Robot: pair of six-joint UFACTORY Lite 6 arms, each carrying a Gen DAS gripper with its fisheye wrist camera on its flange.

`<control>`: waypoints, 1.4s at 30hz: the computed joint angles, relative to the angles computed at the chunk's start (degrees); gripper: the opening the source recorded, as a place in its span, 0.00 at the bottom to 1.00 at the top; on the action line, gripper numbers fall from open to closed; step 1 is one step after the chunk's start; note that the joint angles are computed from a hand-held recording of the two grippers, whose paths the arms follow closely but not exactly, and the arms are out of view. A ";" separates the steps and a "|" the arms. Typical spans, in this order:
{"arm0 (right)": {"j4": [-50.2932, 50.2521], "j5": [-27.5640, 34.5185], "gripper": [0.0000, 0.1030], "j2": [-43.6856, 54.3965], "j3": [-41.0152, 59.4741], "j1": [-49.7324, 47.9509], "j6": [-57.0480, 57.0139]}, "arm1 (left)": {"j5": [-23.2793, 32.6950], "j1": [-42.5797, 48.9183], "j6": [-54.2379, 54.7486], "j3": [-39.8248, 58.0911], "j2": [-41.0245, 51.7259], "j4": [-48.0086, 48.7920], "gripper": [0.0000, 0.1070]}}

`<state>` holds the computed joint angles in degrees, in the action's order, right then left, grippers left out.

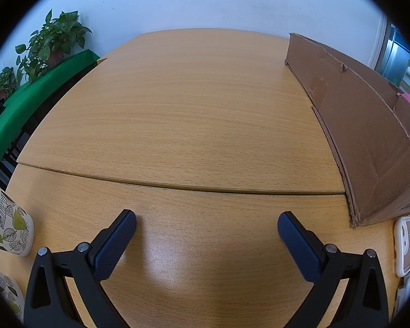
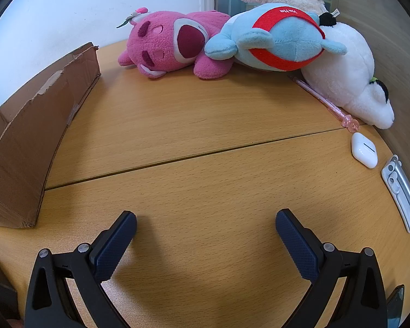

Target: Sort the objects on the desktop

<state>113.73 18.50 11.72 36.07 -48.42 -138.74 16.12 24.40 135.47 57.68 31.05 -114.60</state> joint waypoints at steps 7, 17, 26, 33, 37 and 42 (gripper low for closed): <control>0.91 0.09 1.00 0.45 0.17 0.09 -0.87 | -0.02 -0.02 -0.03 0.04 0.02 0.00 0.96; 1.01 0.09 1.00 0.53 0.23 0.09 -0.93 | -0.07 -0.05 -0.11 0.10 0.05 0.02 0.96; 0.73 0.02 1.00 0.31 0.12 0.08 -0.60 | -0.11 -0.09 -0.09 0.13 0.05 -0.08 0.96; 1.02 0.05 1.00 0.62 0.33 0.11 -0.88 | -0.14 -0.12 -0.11 0.16 0.06 -0.09 0.96; 1.03 0.06 1.00 0.61 0.31 0.11 -0.90 | -0.16 -0.12 -0.13 0.19 0.07 -0.09 0.96; 0.12 0.00 1.00 0.09 0.06 -0.03 -0.06 | -0.18 -0.14 -0.15 0.21 0.08 -0.09 0.96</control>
